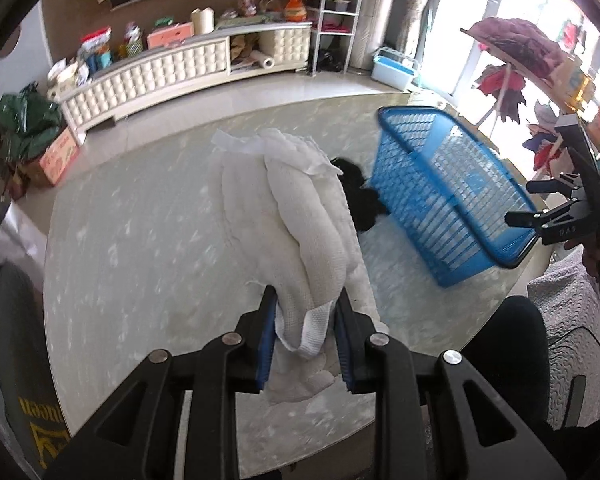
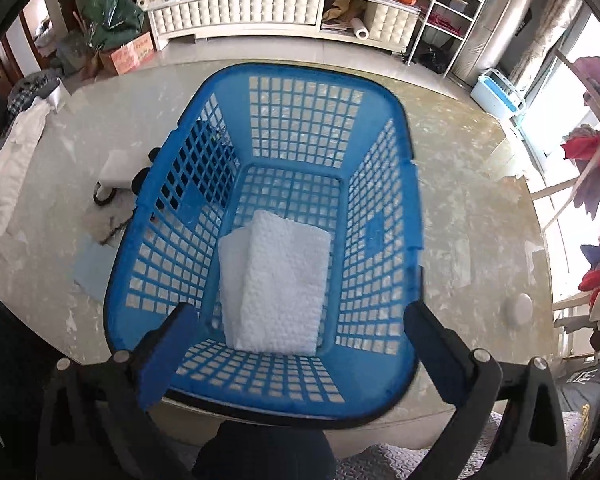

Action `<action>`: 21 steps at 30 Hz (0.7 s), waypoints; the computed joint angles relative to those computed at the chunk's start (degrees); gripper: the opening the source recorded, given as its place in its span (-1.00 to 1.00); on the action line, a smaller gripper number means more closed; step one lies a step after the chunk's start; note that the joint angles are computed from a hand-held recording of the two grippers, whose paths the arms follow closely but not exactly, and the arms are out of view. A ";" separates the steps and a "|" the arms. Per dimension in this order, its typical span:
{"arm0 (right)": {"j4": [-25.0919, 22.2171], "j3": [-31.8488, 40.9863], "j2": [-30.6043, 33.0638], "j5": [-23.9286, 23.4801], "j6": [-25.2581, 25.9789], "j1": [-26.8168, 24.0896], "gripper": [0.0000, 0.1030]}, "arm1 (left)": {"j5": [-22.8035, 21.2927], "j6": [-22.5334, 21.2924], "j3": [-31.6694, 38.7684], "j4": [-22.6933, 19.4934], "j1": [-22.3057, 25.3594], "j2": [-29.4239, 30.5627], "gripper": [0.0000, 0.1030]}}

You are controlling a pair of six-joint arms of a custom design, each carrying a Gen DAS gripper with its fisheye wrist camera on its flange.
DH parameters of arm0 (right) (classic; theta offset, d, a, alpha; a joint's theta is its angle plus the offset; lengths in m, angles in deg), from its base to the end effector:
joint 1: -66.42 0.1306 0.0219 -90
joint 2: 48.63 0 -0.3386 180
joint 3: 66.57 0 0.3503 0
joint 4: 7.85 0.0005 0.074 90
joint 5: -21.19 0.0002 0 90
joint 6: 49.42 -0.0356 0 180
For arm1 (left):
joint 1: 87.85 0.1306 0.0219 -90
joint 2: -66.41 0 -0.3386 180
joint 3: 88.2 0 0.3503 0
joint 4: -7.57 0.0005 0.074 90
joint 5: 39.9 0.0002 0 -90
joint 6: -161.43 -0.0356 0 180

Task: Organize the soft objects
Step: 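Carry the white gauzy cloth over the basket and release it with the left gripper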

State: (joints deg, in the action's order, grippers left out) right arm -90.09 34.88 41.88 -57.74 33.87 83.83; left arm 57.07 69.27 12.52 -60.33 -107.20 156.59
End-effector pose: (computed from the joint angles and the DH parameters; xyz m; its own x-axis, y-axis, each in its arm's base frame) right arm 0.3873 0.1138 0.4324 -0.9251 -0.1699 -0.3397 -0.1277 0.9814 -0.1432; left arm 0.4005 -0.1457 0.4411 -0.7792 0.3133 -0.5428 0.4203 0.9037 -0.0818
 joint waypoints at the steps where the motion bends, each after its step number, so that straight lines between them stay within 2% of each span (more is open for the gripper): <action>1: 0.39 -0.33 -0.55 -0.36 0.21 -0.46 1.00 | -0.04 -0.10 1.11 -0.19 -0.65 0.60 -0.53; 7: 2.07 -3.10 -3.96 -1.72 -1.29 -2.10 1.00 | 0.85 -1.30 8.88 -1.39 -4.72 5.44 -0.53; 15: 4.71 -5.54 -6.10 -4.43 -1.03 -4.18 1.00 | 3.18 -7.57 18.99 -3.14 -9.38 13.71 -0.53; 21: 6.46 -6.13 -5.97 -6.89 -0.98 -5.04 1.00 | 4.25 -11.83 30.26 -7.47 -11.66 22.87 -0.53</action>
State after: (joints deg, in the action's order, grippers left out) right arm -83.64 28.76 35.91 -64.63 32.89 78.80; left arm 61.33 57.44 42.78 -67.80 -118.86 179.46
